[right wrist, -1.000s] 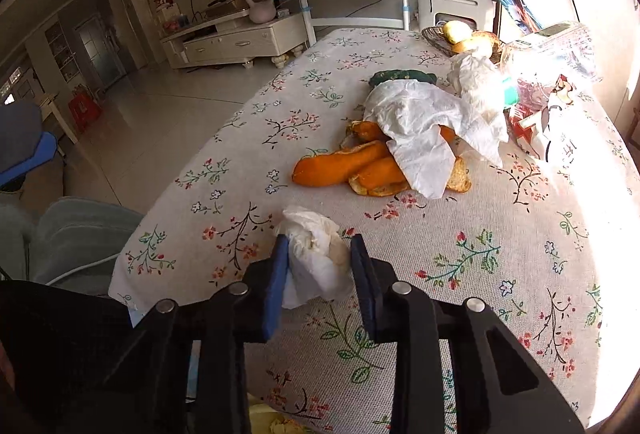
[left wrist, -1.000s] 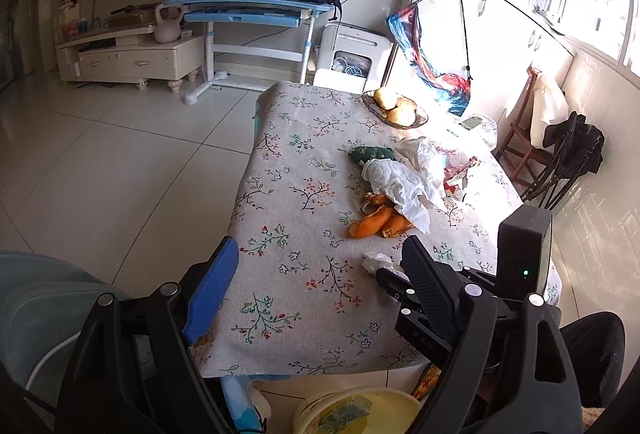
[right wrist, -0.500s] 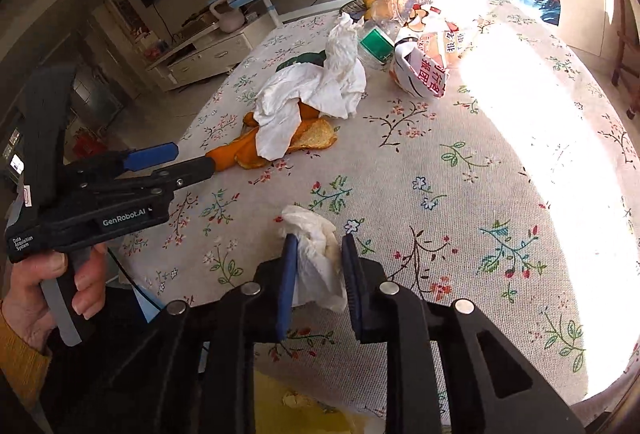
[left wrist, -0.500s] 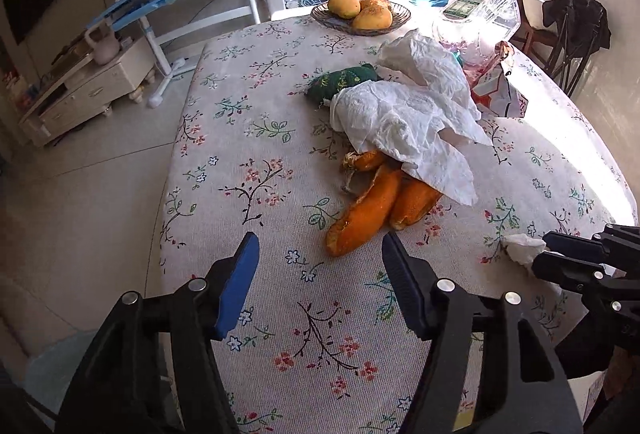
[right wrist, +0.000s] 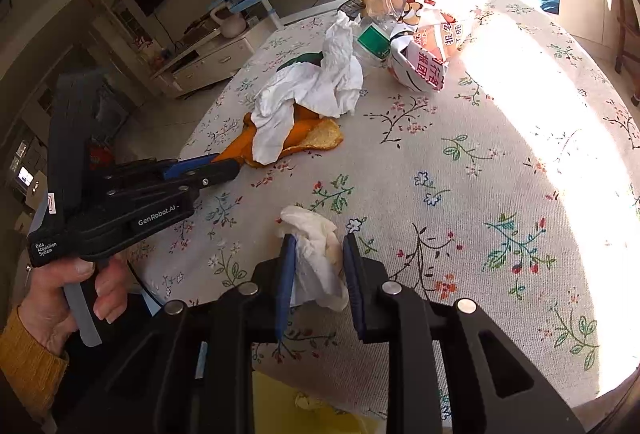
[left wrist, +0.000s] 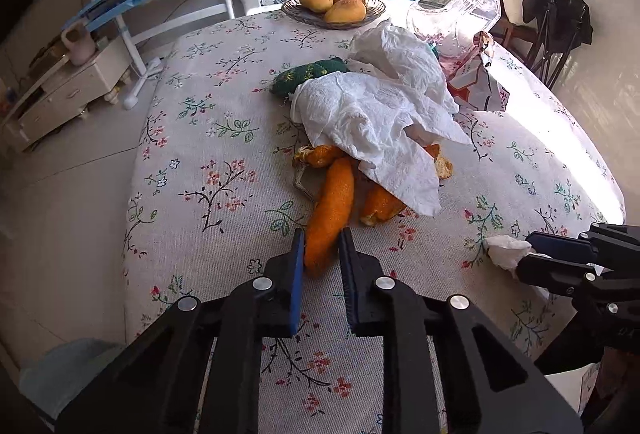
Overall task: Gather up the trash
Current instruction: 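Carry tissue and peel to the basin and open the right gripper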
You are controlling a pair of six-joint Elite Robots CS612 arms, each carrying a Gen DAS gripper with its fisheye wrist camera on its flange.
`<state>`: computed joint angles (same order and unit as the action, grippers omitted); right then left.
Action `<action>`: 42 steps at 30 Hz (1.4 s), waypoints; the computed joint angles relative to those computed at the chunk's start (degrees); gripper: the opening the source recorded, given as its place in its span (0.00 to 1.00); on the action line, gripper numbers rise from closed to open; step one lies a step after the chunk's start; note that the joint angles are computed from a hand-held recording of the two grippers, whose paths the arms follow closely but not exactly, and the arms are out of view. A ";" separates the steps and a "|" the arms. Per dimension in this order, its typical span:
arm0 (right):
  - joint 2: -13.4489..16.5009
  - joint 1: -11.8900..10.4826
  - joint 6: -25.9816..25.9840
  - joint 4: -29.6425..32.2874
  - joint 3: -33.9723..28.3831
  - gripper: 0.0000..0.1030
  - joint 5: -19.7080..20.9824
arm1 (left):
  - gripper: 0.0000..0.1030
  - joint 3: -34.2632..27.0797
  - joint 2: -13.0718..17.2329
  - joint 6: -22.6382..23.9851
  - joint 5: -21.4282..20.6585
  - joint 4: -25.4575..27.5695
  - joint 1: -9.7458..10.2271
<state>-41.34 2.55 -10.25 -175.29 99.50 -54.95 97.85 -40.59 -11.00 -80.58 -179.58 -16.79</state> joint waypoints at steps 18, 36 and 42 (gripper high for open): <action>-1.10 -1.71 4.74 -8.64 3.59 0.24 3.89 | 0.14 10.52 -4.81 -8.09 2.67 -12.55 -2.32; -3.22 -2.38 4.86 -13.57 9.40 0.24 7.12 | 0.14 15.90 -6.95 -9.62 6.35 -18.58 -4.76; -4.76 -2.24 0.90 -11.12 12.49 0.24 8.28 | 0.14 17.58 -7.41 -10.51 6.39 -20.17 -5.32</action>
